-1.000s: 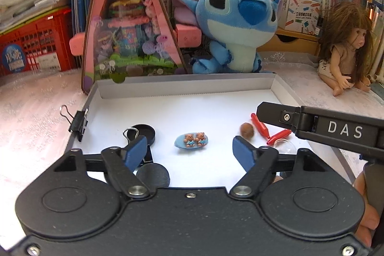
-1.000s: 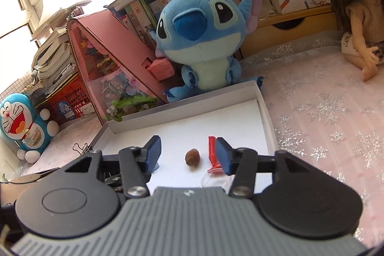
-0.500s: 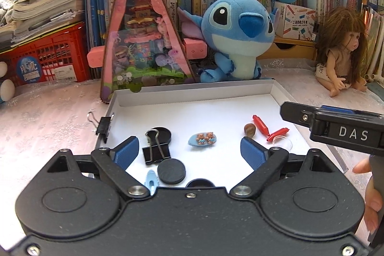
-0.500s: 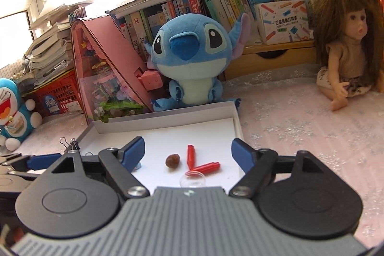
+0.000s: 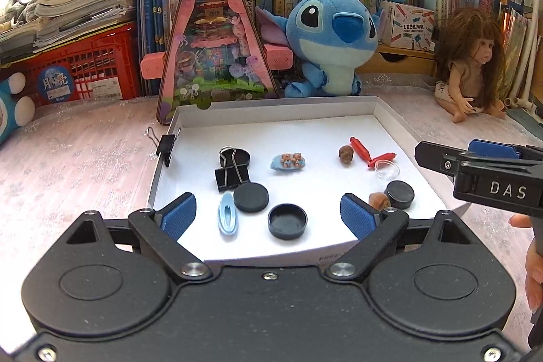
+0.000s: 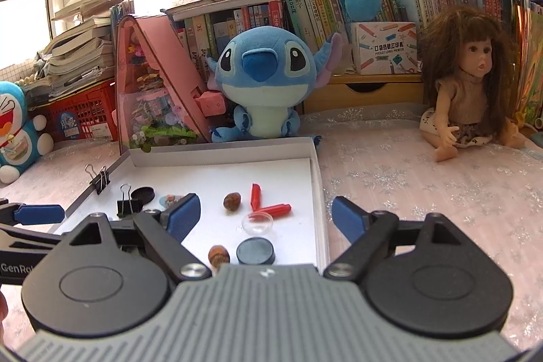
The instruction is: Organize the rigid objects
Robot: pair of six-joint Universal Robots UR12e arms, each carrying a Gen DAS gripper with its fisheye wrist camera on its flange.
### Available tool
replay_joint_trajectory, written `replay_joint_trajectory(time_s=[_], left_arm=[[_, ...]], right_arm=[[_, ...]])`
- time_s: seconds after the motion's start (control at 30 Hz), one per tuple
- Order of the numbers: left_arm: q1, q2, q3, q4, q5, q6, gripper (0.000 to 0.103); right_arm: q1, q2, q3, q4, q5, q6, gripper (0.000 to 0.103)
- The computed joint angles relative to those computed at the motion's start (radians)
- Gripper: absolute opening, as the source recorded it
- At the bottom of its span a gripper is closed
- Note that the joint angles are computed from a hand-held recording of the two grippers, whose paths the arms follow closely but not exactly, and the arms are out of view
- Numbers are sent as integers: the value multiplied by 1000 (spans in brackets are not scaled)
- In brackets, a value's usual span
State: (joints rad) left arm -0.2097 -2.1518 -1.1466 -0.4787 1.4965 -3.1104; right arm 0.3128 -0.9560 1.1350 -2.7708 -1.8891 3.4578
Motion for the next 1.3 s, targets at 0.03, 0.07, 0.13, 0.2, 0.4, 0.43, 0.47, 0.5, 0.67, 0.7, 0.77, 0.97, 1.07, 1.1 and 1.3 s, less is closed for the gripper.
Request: replay_joint_trajectory(time_s=[0.03, 0.07, 0.13, 0.2, 0.4, 0.43, 0.47, 0.5, 0.67, 0.7, 0.77, 0.97, 1.07, 1.1, 1.3], left_arm=[[0, 7, -12, 9, 2, -2, 91], [0, 12, -23, 18, 6, -5, 91], [-1, 26, -49, 42, 15, -15, 91], [0, 38, -72, 55, 17, -22, 91], [-2, 71, -136, 61, 36, -38, 91], [-2, 76, -146, 63, 35, -37, 91], [-2, 80, -158, 68, 36, -34, 91], [-3, 83, -166, 69, 40, -32, 91], [-8, 83, -184, 55, 76, -24, 91], [-9, 81, -184, 51, 84, -24, 91], [-10, 75, -179, 38, 98, -30, 91], [-9, 64, -185, 68, 120, -46, 97], [-8, 62, -184, 72, 124, -56, 103], [-8, 60, -182, 69, 127, -61, 103], [-9, 51, -172, 70, 143, -70, 103]], right_arm=[[3, -3, 6, -4, -9, -8, 91], [7, -7, 12, -6, -20, -13, 92], [13, -15, 28, -9, -35, -19, 93], [19, -25, 43, -3, -47, -22, 94], [38, -43, 89, 14, -95, -46, 99], [41, -45, 94, 19, -101, -51, 100], [44, -45, 99, 24, -108, -58, 100], [48, -44, 101, 29, -116, -65, 101], [55, -38, 99, 78, -128, -68, 103], [56, -37, 94, 93, -130, -63, 103], [57, -32, 83, 123, -141, -56, 103], [55, -27, 62, 204, -140, -28, 103], [53, -30, 65, 207, -132, -15, 103], [52, -31, 66, 208, -128, -11, 103], [42, -41, 79, 211, -77, 44, 103]])
